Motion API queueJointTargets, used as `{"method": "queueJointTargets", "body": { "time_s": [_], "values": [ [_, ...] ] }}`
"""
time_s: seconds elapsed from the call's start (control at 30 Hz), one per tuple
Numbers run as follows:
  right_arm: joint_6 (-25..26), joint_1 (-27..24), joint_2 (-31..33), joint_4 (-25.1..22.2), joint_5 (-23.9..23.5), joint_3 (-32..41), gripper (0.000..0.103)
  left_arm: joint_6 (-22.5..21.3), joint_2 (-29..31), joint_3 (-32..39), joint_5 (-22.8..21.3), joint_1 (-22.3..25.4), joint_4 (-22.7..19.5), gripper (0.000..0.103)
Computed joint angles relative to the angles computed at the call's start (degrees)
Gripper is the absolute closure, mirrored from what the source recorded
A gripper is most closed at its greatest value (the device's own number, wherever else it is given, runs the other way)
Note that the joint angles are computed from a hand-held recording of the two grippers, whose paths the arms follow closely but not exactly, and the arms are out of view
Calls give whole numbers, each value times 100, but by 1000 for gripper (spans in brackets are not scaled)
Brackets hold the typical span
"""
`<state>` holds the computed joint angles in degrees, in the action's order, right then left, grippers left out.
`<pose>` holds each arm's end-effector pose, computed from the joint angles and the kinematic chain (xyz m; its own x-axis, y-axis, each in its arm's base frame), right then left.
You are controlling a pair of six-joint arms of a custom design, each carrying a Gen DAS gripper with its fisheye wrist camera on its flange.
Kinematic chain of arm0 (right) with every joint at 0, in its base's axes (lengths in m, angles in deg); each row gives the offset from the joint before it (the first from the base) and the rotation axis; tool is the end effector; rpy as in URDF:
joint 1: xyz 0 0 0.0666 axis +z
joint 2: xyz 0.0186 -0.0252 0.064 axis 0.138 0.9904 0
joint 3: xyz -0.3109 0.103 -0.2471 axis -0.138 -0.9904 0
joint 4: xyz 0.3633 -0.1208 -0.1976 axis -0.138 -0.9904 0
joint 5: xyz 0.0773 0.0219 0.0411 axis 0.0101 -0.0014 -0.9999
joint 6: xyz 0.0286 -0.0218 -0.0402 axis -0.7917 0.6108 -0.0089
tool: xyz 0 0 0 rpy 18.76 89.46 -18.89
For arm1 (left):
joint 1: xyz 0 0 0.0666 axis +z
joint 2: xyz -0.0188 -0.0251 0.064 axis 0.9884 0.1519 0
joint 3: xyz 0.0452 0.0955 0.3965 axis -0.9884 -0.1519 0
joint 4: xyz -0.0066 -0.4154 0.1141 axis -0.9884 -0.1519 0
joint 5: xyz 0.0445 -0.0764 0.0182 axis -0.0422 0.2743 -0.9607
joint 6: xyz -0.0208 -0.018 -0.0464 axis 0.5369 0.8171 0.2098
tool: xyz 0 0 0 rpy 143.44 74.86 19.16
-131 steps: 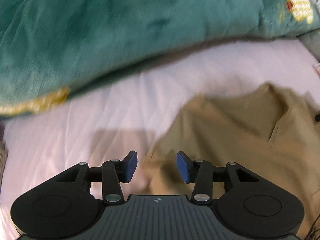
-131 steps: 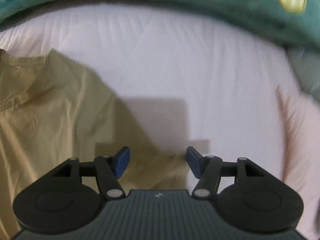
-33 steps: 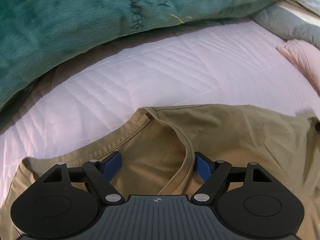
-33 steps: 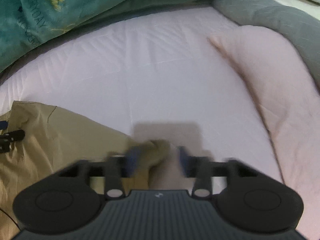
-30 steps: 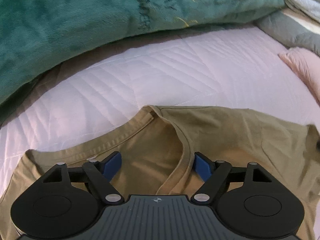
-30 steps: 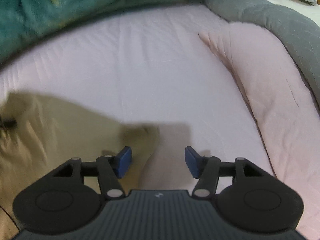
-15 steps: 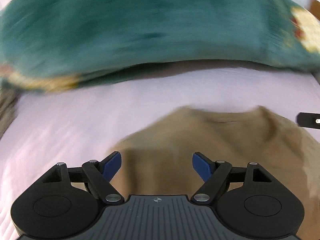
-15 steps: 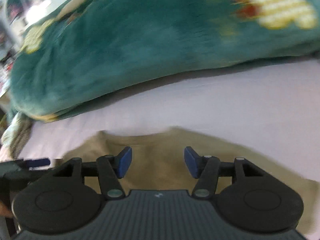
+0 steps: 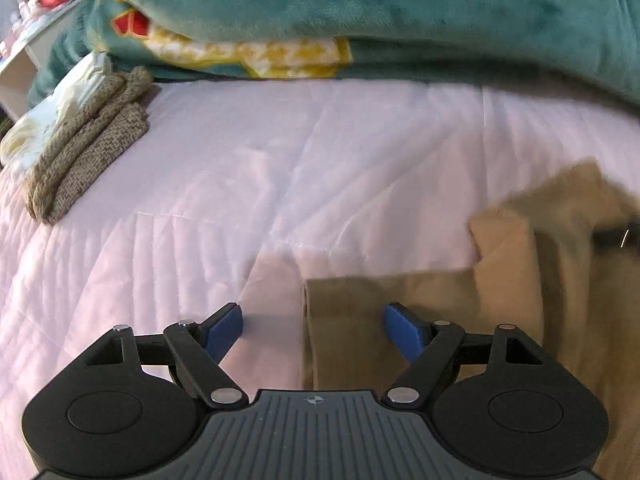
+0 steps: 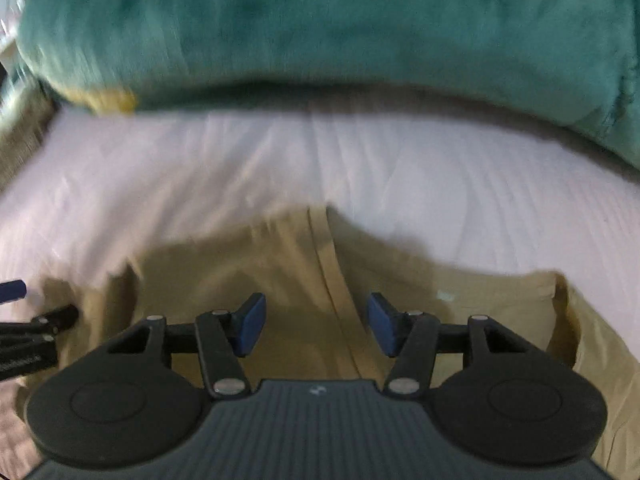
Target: Fold clothes
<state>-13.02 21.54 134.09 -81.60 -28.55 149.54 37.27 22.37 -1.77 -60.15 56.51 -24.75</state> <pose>0.5147 0.1234 0.3439 -0.9132 0.0087 -0.4074 -0.0237 0.9970 0.0743 0.5111 -0.2232 0.3696 -0.8658 0.0882 -0.4925 0.0103 0.9873 0.1587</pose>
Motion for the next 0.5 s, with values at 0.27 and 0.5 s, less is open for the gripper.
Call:
{"method": "queueJointTargets", "body": {
  "time_s": [0.27, 0.5],
  "values": [
    [-50, 16, -68, -5, 113, -109, 44, 155, -92, -209, 225, 133, 250, 6],
    [-38, 9, -56, -112, 137, -53, 40, -225, -360, -546, 476, 7, 884, 98]
  ]
}}
